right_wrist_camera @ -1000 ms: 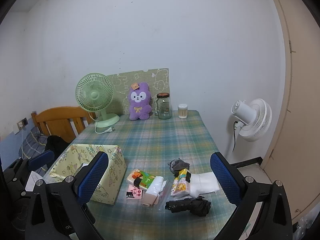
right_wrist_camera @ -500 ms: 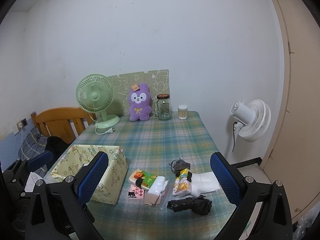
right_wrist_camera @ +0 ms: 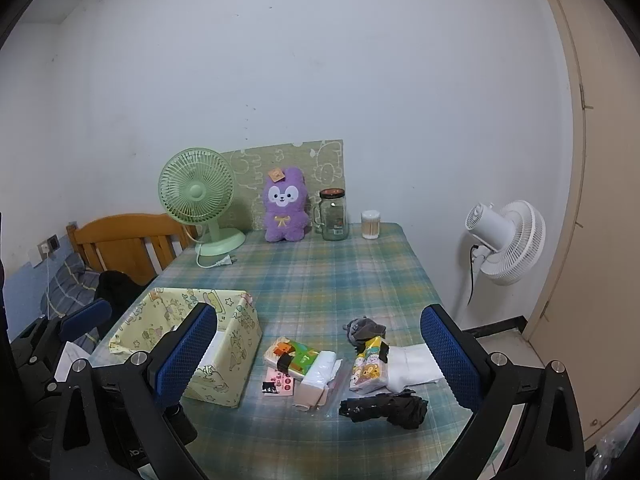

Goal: Organize soft objects

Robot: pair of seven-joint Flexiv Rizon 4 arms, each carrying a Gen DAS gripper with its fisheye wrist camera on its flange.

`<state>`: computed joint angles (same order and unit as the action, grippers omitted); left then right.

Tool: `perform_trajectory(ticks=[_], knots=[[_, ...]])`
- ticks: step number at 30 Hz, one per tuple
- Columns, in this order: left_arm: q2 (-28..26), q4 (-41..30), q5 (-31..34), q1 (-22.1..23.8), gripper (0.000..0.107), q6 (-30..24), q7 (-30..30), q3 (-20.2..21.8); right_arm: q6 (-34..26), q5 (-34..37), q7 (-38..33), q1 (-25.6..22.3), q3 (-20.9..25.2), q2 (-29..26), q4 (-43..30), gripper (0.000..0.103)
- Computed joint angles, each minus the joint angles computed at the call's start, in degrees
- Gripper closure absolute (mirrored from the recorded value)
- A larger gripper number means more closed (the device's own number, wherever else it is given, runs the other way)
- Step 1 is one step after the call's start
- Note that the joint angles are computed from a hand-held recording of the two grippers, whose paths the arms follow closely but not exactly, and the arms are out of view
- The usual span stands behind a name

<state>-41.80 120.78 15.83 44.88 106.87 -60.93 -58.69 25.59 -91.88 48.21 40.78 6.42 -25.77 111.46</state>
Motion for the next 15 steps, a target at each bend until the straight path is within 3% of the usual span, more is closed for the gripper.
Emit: perform_trajectory(ticks=[15], knots=[[0.15, 0.21, 0.69, 0.20, 0.009, 0.47, -0.48, 0.13, -1.15, 0.54, 0.18, 0.40, 0.12, 0.04, 0.18, 0.000]])
